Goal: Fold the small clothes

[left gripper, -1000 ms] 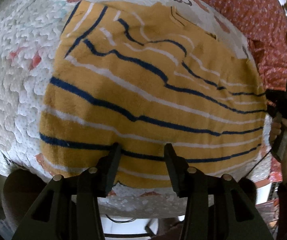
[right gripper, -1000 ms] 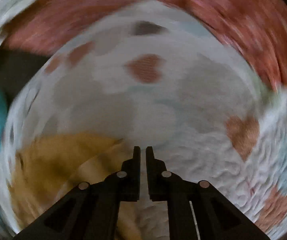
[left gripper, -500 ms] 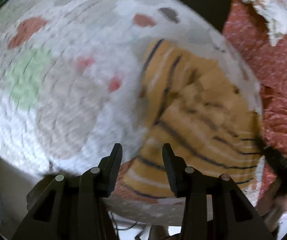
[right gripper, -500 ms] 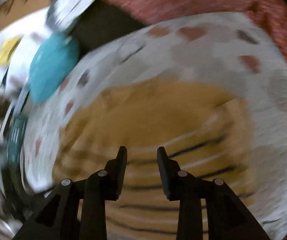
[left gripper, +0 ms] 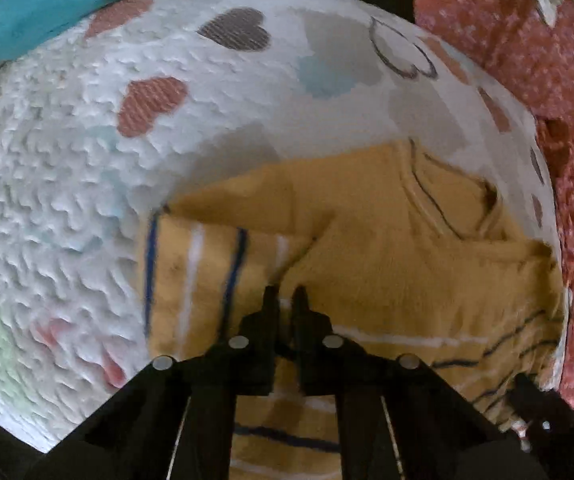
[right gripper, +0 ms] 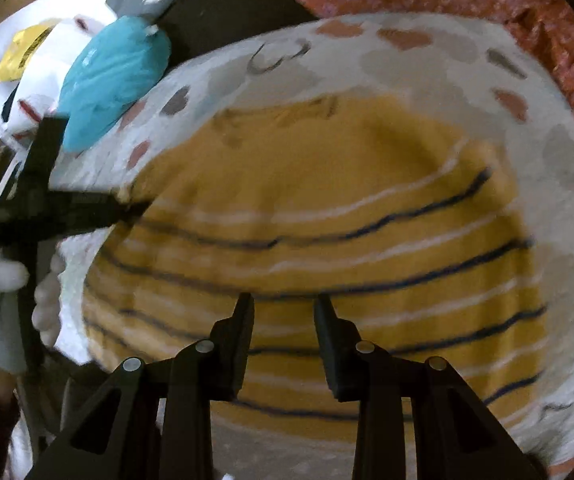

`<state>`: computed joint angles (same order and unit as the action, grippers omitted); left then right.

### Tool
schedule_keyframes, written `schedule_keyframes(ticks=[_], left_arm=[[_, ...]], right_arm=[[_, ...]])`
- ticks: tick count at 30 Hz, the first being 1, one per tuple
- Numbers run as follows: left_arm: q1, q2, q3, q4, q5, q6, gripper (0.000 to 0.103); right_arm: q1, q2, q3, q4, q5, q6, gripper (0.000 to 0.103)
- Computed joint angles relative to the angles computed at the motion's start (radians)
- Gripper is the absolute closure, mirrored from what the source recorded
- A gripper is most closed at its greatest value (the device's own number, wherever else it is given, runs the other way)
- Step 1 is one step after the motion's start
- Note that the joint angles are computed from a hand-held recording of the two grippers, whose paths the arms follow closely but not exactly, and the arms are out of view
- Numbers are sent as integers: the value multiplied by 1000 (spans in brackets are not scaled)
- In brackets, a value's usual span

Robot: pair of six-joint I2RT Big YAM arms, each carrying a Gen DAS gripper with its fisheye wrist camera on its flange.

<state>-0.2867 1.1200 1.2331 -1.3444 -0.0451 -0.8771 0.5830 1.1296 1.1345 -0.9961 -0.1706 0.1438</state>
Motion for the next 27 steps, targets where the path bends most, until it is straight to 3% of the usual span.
schedule_keyframes(ticks=[4,8,12,17,21,23,27], left_arm=[[43,-28,-7,-20,-17,-53,98],[23,-9,-2,-50,-38,-54,98],[19,12,6,-58,-52,-56,97],[61,11,0,-25,6,-31,94],[88,-65,-26,-11,58,-22,81],[87,-105,-33,-23,46,-35,78],[62,-202,-63,-52,24,-95,69]], right_arm=[[-54,46,60,41,14,4,69],[-97,148,144,34,-61,7,69],[-128,234,204,40,39,-17,70],[-240,315,269,27,46,164,69],[-275,281,257,44,7,160,66],[-285,237,233,46,15,136,60],[-297,138,173,57,-11,74,58]])
